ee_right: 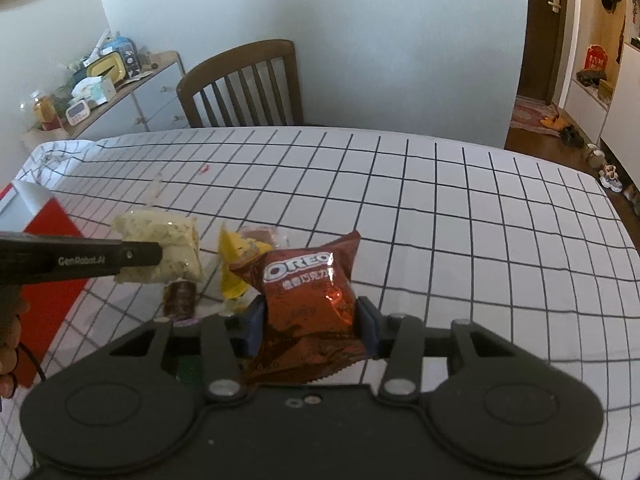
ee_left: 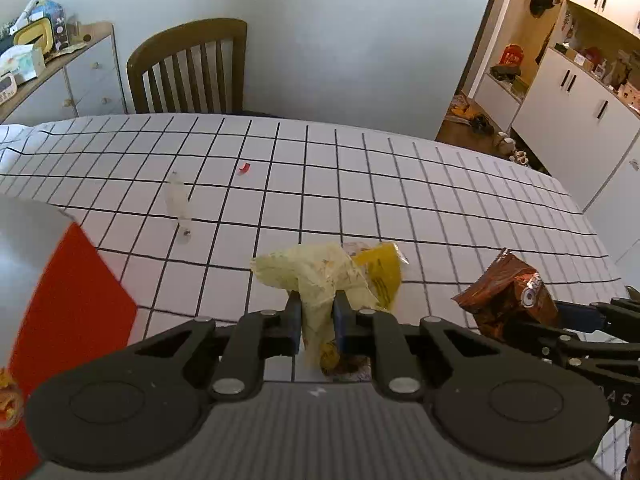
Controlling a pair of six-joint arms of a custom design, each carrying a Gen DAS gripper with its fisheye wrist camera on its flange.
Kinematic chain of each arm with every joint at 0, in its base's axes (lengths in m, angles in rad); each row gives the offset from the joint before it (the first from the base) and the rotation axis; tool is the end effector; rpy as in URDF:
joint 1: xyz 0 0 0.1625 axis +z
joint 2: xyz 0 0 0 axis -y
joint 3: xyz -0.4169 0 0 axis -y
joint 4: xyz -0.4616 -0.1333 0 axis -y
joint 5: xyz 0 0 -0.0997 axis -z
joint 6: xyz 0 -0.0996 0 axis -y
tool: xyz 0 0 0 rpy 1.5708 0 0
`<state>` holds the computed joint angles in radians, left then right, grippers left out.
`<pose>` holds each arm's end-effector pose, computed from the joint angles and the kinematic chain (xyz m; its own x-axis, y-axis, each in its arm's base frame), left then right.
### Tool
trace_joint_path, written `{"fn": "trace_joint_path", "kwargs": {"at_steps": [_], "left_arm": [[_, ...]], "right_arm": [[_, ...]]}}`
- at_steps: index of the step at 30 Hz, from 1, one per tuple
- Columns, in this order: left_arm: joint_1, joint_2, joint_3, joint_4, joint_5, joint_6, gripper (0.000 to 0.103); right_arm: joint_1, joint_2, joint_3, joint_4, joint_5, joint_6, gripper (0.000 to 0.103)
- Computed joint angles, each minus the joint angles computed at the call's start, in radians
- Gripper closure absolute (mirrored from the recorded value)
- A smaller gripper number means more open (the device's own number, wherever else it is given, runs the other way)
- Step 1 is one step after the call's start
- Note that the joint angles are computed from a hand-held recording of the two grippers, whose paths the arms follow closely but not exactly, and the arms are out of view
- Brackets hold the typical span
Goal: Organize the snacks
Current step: 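Grasp the cream-coloured bag with the left tool while the right tool grasps the brown Oreo bag, then lift both bags off the table, left tool regrasping the cream bag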
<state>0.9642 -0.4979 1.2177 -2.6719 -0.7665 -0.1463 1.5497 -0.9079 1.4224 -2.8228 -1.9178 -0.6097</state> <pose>-0.3056 -0.8001 0.0303 -0.7921 0.0621 -0.6072 0.4181 0.7800 -0.4656 0.0826 -0.7971 0.2617 -0.7758 -0.2200 0.5914 -0.5228 0.7489 -0.4071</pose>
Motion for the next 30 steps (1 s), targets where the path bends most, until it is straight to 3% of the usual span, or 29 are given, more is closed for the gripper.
{"fn": "trace_joint_path", "kwargs": {"at_steps": [15, 19, 25, 28, 29, 30], "left_arm": [[-0.106, -0.204, 0.259, -0.088, 0.052, -0.011, 0.088], [-0.11, -0.238, 0.304, -0.065, 0.064, -0.023, 0.088], [-0.091, -0.252, 0.343, -0.072, 0.016, 0.006, 0.086], [-0.082, -0.249, 0.349, -0.06, -0.007, 0.002, 0.052], [-0.079, -0.248, 0.352, -0.063, -0.011, 0.004, 0.03], [-0.076, -0.247, 0.356, -0.073, -0.018, 0.009, 0.021]], "right_arm": [[0.076, -0.138, 0.165, -0.015, 0.058, 0.006, 0.058], [0.094, -0.151, 0.189, -0.033, 0.068, -0.004, 0.058], [0.092, -0.177, 0.24, -0.046, 0.047, 0.02, 0.058], [0.082, -0.201, 0.273, -0.048, 0.038, 0.043, 0.057], [0.079, -0.205, 0.281, -0.049, 0.033, 0.052, 0.057], [0.076, -0.212, 0.293, -0.052, 0.029, 0.059, 0.057]]}}
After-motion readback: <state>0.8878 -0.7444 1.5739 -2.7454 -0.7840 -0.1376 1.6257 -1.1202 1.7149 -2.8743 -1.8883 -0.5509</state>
